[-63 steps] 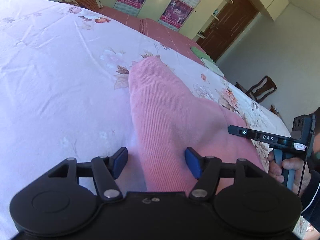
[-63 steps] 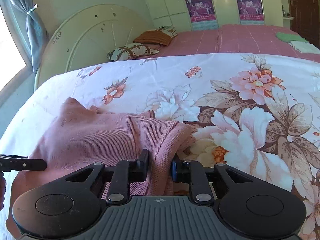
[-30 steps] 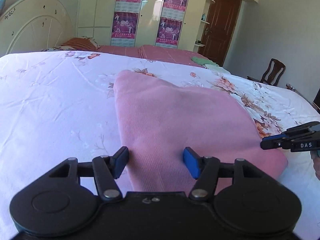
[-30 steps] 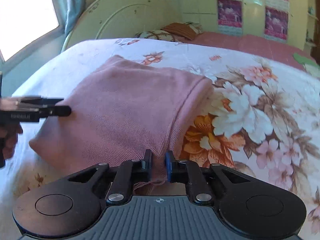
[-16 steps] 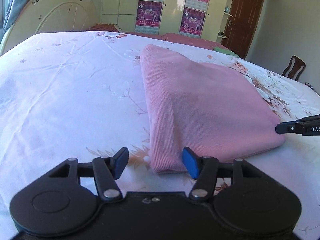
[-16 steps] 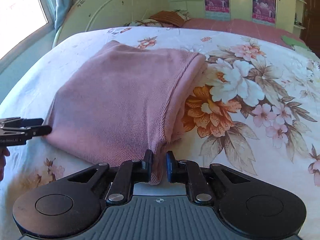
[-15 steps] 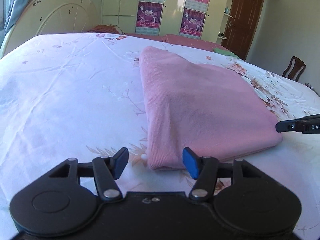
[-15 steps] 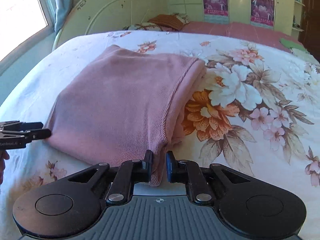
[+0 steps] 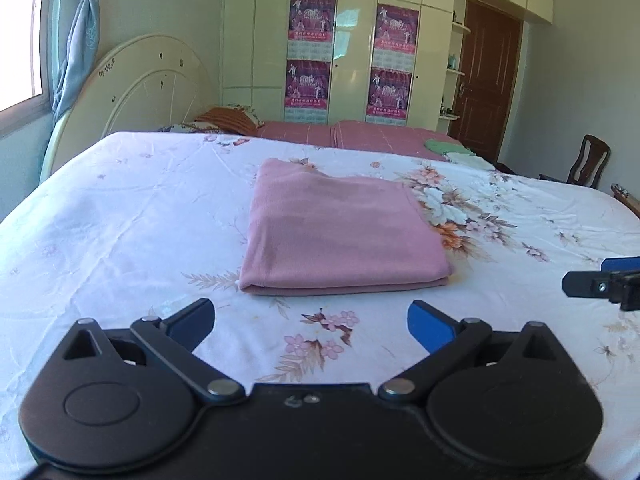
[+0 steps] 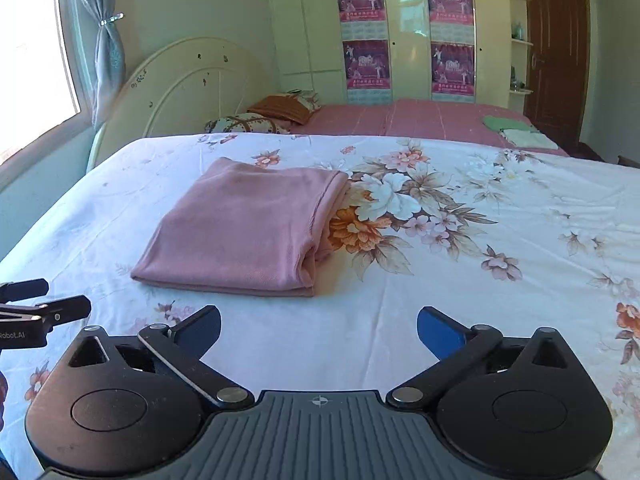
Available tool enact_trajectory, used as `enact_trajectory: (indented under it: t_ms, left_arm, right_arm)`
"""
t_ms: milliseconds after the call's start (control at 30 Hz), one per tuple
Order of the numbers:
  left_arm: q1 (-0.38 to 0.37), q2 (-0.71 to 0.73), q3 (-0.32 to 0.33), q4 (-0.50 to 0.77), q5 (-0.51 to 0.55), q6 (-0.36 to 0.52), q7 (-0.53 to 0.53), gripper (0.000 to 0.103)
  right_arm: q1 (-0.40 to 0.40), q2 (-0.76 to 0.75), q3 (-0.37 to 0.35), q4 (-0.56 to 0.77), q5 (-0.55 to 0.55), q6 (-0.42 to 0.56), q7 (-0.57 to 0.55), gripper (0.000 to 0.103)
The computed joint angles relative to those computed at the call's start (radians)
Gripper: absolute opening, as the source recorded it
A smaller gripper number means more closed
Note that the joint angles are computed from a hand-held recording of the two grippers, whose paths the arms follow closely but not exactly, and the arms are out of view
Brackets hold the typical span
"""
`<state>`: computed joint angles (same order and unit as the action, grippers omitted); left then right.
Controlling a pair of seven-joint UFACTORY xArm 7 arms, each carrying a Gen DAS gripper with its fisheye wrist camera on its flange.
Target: Fold small clothes
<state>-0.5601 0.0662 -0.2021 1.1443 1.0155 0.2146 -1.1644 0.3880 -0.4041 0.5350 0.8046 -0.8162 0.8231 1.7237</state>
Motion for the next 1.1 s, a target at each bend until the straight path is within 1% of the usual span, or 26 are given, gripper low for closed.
enact_trajectory:
  t_ms: [67, 100, 200, 267, 333, 500, 600, 667, 767, 933, 1100]
  left_arm:
    - [-0.011, -0.069, -0.014, -0.043, 0.069, 0.006, -0.087, 0.103]
    - [-0.005, -0.104, -0.031, -0.066, 0.076, 0.012, -0.106, 0.103]
    - [0.006, -0.231, -0.077, -0.154, 0.022, 0.025, -0.096, 0.103]
    - [0.003, -0.315, -0.098, -0.211, -0.031, 0.037, -0.068, 0.103]
    - [0.013, -0.391, -0.130, -0.254, -0.049, 0.055, -0.072, 0.103]
    - [0.016, -0.526, -0.168, -0.334, -0.148, 0.076, -0.018, 0.103]
    - [0.030, -0.585, -0.193, -0.367, -0.195, 0.071, 0.008, 0.103]
    - [0.031, -0.625, -0.202, -0.389, -0.230, 0.072, 0.034, 0.103]
    - [0.047, -0.670, -0.222, -0.413, -0.271, 0.065, 0.058, 0.103]
    - [0.073, -0.726, -0.253, -0.440, -0.335, 0.051, 0.096, 0.103]
    - [0.106, -0.755, -0.284, -0.455, -0.393, 0.032, 0.135, 0.103]
  right_arm:
    - [0.027, -0.001, 0.052, 0.044, 0.031, 0.118, -0.012, 0.103]
    - [0.042, -0.004, 0.076, 0.064, 0.043, 0.169, -0.006, 0.103]
    - [0.084, -0.007, 0.157, 0.129, 0.061, 0.315, 0.037, 0.103]
    - [0.111, 0.007, 0.214, 0.183, 0.064, 0.406, 0.070, 0.103]
    - [0.134, 0.038, 0.268, 0.243, 0.057, 0.499, 0.096, 0.103]
    - [0.179, 0.169, 0.406, 0.399, -0.015, 0.731, 0.177, 0.103]
    - [0.209, 0.248, 0.455, 0.470, -0.072, 0.829, 0.225, 0.103]
    - [0.236, 0.300, 0.478, 0.513, -0.114, 0.895, 0.251, 0.103]
    - [0.289, 0.372, 0.491, 0.568, -0.175, 0.970, 0.272, 0.103]
    - [0.385, 0.450, 0.467, 0.628, -0.243, 1.045, 0.277, 0.103]
    - [0.460, 0.472, 0.418, 0.653, -0.271, 1.072, 0.272, 0.103]
